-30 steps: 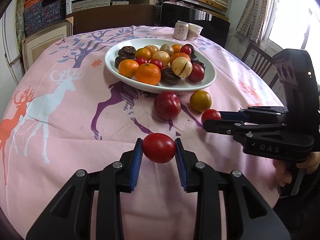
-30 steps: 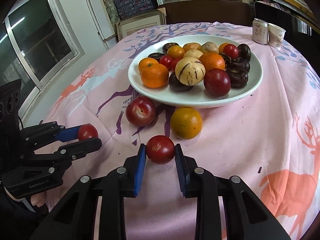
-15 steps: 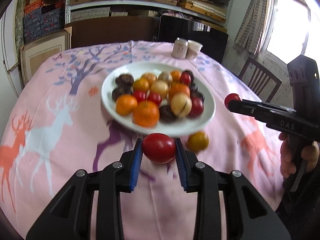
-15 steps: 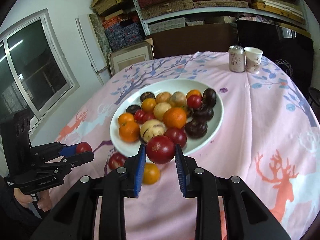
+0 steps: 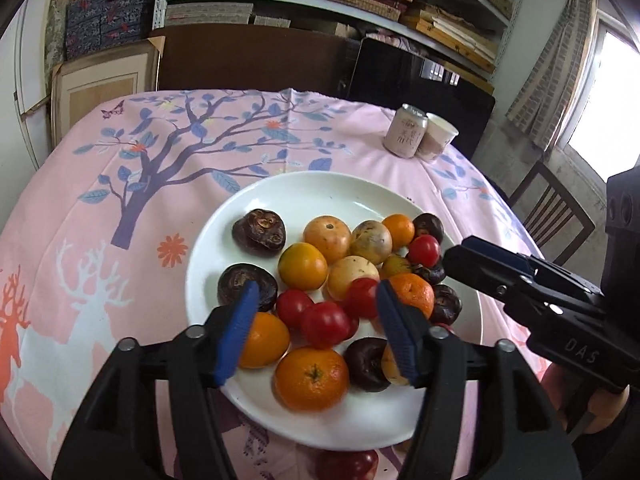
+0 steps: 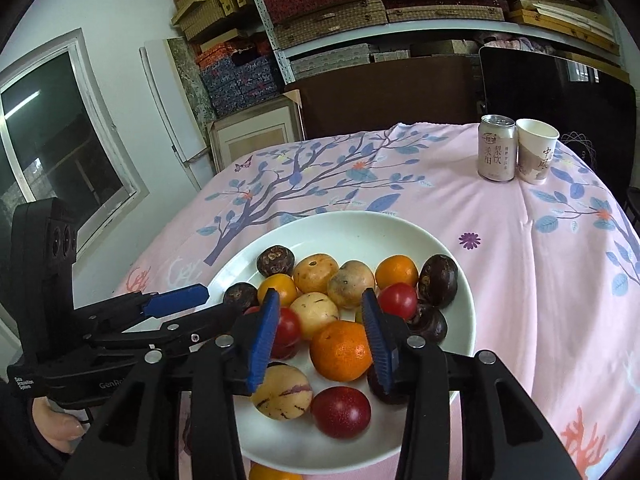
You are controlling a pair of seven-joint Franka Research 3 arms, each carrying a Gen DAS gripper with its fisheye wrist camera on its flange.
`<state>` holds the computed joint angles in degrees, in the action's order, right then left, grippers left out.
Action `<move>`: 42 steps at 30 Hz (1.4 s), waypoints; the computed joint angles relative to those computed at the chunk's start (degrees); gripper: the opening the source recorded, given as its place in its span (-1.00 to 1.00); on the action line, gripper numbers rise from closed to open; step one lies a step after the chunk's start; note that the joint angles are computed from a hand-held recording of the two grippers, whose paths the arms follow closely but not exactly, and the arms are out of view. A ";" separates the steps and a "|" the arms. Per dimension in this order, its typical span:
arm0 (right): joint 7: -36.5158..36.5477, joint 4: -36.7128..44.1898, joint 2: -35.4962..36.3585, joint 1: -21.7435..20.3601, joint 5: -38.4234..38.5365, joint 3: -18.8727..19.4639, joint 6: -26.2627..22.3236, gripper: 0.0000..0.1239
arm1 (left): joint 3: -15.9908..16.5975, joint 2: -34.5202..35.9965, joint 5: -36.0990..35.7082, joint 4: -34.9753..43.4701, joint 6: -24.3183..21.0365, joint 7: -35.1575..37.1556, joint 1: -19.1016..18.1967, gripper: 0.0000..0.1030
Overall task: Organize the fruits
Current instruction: 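Grasp a red plum with the left gripper, then grasp the orange with the right gripper and place both fruits on the plate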
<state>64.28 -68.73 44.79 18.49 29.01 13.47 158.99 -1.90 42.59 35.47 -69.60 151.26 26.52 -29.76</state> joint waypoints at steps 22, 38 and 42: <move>-16.68 -34.67 -20.18 -3.89 20.35 2.00 7.01 -0.08 | -5.88 -4.95 4.89 -13.44 -4.40 6.54 -1.00 0.03; -4.72 -29.41 -15.58 3.50 2.13 -2.90 3.29 -0.20 | 0.78 -12.38 14.71 -24.56 10.46 -9.94 -3.95 -0.24; 2.07 -24.99 -12.53 6.47 -4.37 -5.83 1.03 -0.40 | -1.55 -11.75 12.49 -23.89 8.43 -7.98 -2.15 -0.25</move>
